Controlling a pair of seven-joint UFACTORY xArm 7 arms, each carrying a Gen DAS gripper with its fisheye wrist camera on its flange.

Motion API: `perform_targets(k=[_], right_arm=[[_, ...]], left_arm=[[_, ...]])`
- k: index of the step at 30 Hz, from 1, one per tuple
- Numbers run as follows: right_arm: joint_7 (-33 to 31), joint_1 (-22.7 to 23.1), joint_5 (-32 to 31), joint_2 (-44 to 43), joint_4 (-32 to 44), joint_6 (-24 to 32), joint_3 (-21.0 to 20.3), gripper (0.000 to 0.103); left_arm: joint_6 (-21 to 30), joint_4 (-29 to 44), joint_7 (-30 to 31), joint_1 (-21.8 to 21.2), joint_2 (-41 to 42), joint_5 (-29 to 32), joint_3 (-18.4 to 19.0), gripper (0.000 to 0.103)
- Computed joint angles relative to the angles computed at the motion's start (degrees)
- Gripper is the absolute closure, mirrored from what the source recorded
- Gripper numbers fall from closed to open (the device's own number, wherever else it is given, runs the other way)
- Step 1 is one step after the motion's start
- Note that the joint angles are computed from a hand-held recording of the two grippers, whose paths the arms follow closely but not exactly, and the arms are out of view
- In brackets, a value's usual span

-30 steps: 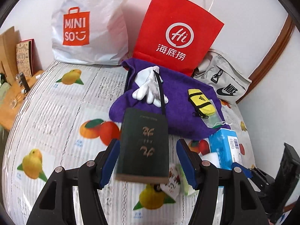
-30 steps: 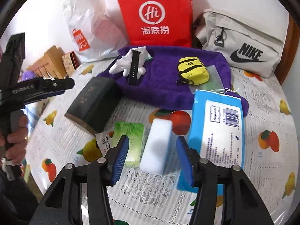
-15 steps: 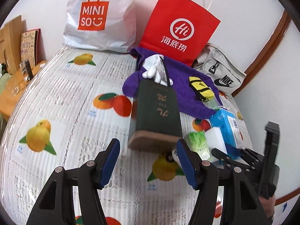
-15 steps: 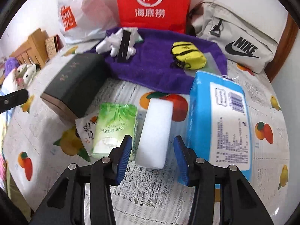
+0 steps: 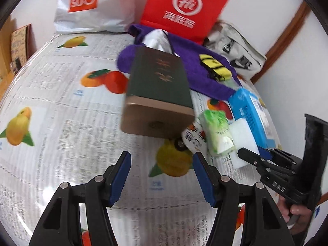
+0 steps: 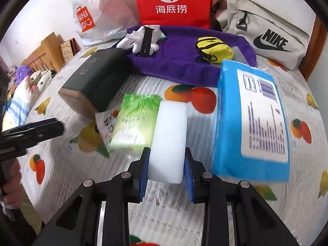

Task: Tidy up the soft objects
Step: 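Grasp the white sponge block with the right tool while the left grasps the green wipes pack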

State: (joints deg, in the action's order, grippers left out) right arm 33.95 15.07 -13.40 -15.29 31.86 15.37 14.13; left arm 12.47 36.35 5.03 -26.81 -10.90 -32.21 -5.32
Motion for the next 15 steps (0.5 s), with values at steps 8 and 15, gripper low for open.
perform_targets(k=[8, 15], right_arm=[[-8.3, 6.4, 9.0, -9.3, -8.6, -3.0, -4.8, 0.072], [-10.3, 5.5, 11.3, -17.7, -15.4, -3.2, -3.0, 0.072]], left_arm=[[0.0, 2.9, 2.7, -3.1, 2.5, -2.6, -2.2, 0.043], [0.3, 4.9, -11.7, 0.0, 5.0, 14.2, -7.2, 0.038]])
